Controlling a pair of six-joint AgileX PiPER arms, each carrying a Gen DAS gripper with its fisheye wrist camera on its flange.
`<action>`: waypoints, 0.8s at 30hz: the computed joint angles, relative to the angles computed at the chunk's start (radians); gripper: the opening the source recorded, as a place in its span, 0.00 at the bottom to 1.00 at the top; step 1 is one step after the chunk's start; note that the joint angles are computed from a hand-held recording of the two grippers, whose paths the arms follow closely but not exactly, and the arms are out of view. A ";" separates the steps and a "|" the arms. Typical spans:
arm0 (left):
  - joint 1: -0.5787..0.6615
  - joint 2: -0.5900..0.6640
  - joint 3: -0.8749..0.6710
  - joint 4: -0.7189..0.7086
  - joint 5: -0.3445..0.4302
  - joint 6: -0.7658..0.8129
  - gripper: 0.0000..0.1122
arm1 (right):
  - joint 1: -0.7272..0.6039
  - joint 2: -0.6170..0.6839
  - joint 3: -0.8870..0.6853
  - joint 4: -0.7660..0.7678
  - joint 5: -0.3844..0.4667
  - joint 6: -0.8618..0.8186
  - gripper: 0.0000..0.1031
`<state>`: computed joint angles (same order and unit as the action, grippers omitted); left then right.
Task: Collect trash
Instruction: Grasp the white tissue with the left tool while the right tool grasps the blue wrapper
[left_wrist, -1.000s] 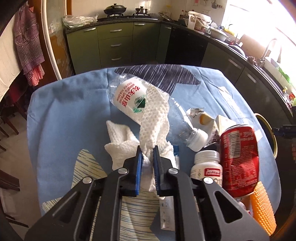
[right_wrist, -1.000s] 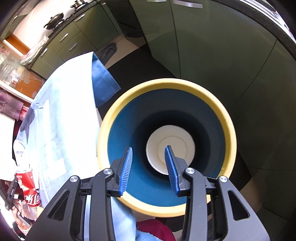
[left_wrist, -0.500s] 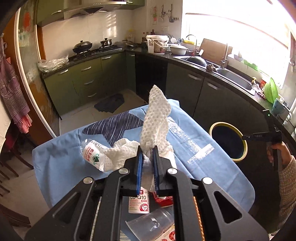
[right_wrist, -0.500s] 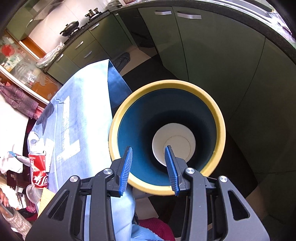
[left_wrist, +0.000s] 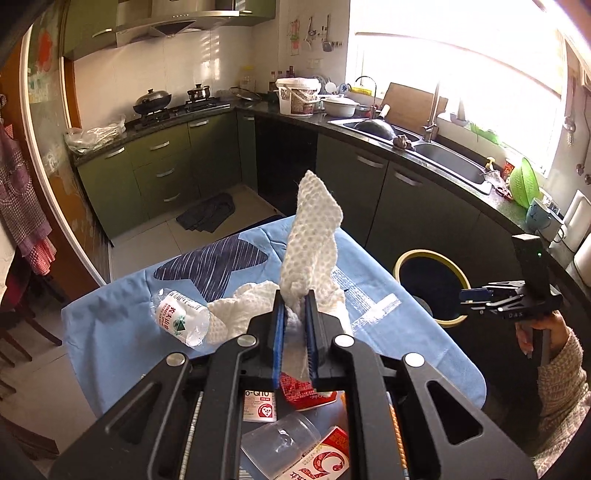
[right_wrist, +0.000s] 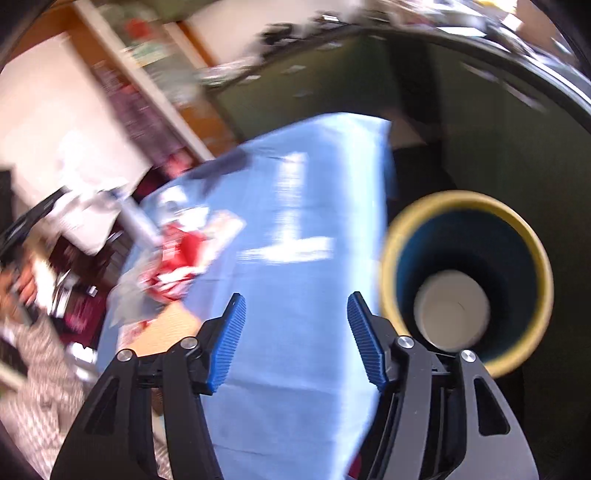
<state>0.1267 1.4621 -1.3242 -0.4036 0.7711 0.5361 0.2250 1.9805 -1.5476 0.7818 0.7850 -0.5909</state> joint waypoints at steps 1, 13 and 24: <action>0.004 -0.006 0.001 -0.006 0.005 0.005 0.09 | 0.026 -0.010 -0.002 0.036 0.001 -0.055 0.64; 0.034 -0.081 0.024 -0.080 0.052 0.087 0.09 | 0.303 0.122 -0.172 0.350 -0.174 -0.363 0.82; 0.024 -0.126 0.052 -0.111 0.070 0.126 0.09 | 0.370 0.297 -0.417 0.315 -0.185 -0.217 0.74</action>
<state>0.1508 1.3357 -1.2723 -0.5141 0.8411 0.6617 0.5953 2.2779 -1.9641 1.0965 0.6000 -0.8079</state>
